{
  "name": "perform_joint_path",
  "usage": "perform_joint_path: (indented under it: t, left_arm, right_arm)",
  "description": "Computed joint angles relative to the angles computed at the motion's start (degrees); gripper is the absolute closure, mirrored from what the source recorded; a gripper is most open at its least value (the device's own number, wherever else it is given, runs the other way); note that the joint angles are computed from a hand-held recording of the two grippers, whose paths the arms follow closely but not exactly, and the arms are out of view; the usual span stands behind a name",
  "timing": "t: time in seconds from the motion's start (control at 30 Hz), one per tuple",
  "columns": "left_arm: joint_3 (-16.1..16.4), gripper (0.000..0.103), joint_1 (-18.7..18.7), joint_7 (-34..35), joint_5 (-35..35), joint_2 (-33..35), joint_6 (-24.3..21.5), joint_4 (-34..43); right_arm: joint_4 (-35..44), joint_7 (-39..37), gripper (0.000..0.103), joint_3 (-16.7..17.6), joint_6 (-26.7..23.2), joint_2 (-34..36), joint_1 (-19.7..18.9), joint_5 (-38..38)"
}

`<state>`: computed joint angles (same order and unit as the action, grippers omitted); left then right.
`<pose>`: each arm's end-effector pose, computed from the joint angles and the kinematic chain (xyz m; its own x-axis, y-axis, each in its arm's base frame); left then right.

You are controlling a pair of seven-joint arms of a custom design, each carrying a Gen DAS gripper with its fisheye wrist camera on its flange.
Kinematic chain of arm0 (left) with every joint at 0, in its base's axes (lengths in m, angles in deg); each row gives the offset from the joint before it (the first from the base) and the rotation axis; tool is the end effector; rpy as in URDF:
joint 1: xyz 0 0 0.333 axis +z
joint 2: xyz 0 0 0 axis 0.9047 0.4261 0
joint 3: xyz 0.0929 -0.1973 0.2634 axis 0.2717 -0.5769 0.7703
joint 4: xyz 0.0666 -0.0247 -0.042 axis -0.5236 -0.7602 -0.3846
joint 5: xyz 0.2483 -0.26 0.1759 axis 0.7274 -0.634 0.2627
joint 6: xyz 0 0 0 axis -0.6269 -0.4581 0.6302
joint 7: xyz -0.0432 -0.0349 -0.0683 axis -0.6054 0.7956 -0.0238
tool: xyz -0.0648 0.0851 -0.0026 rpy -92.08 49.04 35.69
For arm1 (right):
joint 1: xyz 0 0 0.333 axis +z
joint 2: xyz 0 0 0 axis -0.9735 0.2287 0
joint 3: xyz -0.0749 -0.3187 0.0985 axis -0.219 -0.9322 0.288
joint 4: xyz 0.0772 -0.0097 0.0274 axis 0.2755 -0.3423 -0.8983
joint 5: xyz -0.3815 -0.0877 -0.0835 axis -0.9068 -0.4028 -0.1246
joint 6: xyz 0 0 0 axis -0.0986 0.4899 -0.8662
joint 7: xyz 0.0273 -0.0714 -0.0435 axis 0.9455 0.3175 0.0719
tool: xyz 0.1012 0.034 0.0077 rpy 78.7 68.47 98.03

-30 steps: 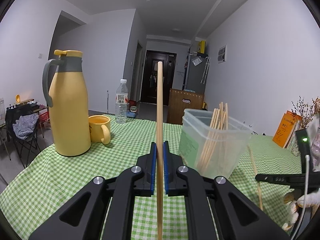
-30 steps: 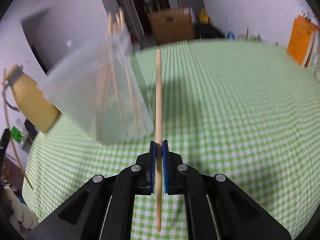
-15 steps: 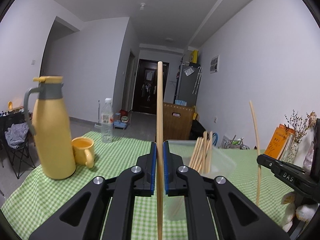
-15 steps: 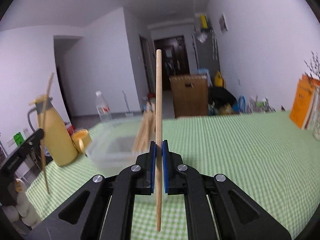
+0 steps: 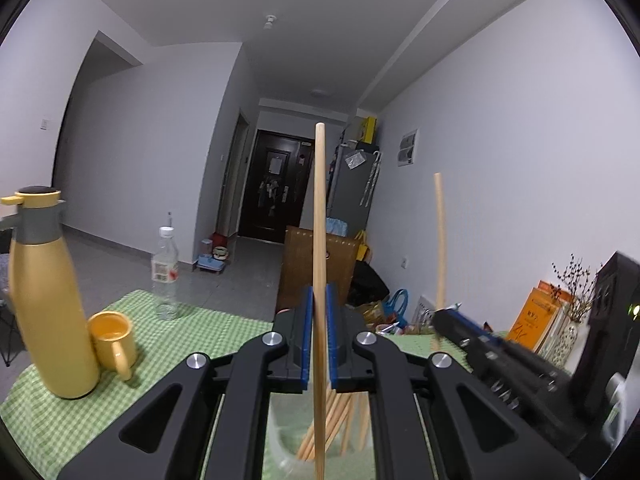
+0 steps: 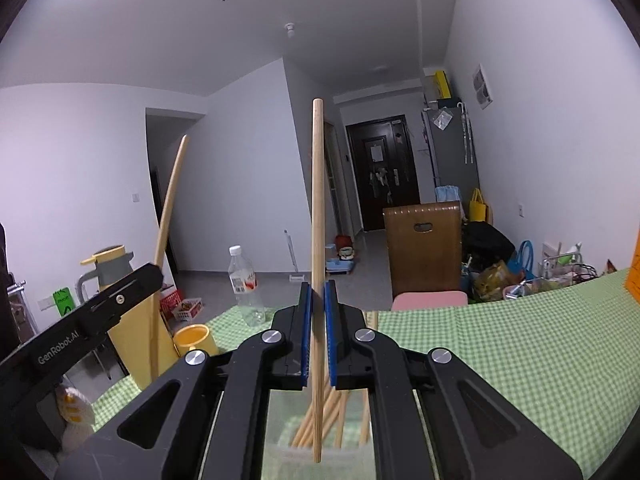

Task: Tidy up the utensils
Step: 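Carry both upright chopsticks over the clear container with both tools, then lower both chopsticks into the container and open both tools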

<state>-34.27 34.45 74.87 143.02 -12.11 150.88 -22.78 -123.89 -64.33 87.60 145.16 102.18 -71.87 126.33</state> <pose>0.6773 -0.3458 0.6747 0.3423 -0.9177 0.2017 -0.0545 -0.2337 -0.9708 0.7410 0.2037 0.6418 0.7339 -0.6535 -0.1853 -0.2329 0.0141 -0.9724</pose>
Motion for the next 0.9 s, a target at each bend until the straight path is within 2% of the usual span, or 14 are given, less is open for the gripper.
perform_joint_path:
  t: [0.07,0.2,0.33,0.47,0.63,0.67,0.7,0.73,0.77,0.8,0.83,0.87,0.9]
  left_arm:
    - [-0.09,0.099,1.19,1.58,-1.82,2.89,1.34,4.15]
    - [1.72,0.099,1.86,3.20,-6.23,7.63,2.49,9.86]
    - [3.34,0.099,2.52,5.00,-10.17,9.67,4.31,10.77]
    - [4.53,0.099,2.34,6.41,-11.99,9.58,5.92,9.01]
    - [5.15,0.098,1.86,5.40,-11.80,7.33,7.51,3.63]
    - [5.04,0.093,1.91,5.02,-11.42,6.43,7.87,2.10]
    - [4.86,0.087,1.81,4.31,-10.88,5.06,8.02,-0.09]
    - [4.88,0.074,1.59,2.56,-9.65,3.61,8.27,-2.36]
    - [4.82,0.065,1.27,0.47,-8.01,2.03,8.22,-4.72]
    - [4.87,0.062,0.68,-2.53,-5.47,-0.44,8.04,-8.27]
    - [4.53,0.055,0.58,-4.15,-3.86,-1.98,7.93,-10.36]
    - [4.32,0.044,0.09,-6.63,-1.47,-4.32,7.54,-13.54]
    - [3.98,0.036,-0.23,-8.59,0.50,-6.15,6.83,-16.01]
  right_arm:
    - [3.16,1.33,0.096,-0.23,0.06,2.38,0.91,-1.48]
    - [7.62,1.88,0.096,0.66,0.75,6.09,1.67,-4.43]
    - [11.12,4.69,0.096,1.24,0.32,9.32,2.13,-8.83]
    - [9.82,3.54,0.096,2.89,0.19,9.44,1.05,-10.34]
    - [6.14,3.77,0.096,2.89,-0.29,7.97,0.25,-11.65]
    - [5.08,3.63,0.095,2.90,-0.23,7.38,0.03,-11.56]
    - [3.28,3.01,0.086,2.92,0.26,6.38,-0.48,-11.07]
    - [1.98,2.71,0.068,2.88,0.47,5.63,-0.94,-10.51]
    - [-0.09,1.87,0.059,3.21,0.74,4.34,-1.92,-8.97]
    - [-2.33,0.36,0.049,3.68,0.93,2.91,-3.05,-6.76]
    - [-4.41,-1.14,0.046,3.82,1.08,1.48,-3.90,-4.55]
    - [-7.32,-2.95,0.041,3.74,1.66,-0.61,-4.75,-1.95]
    - [-8.99,-4.02,0.026,3.27,2.19,-1.87,-4.86,-0.44]
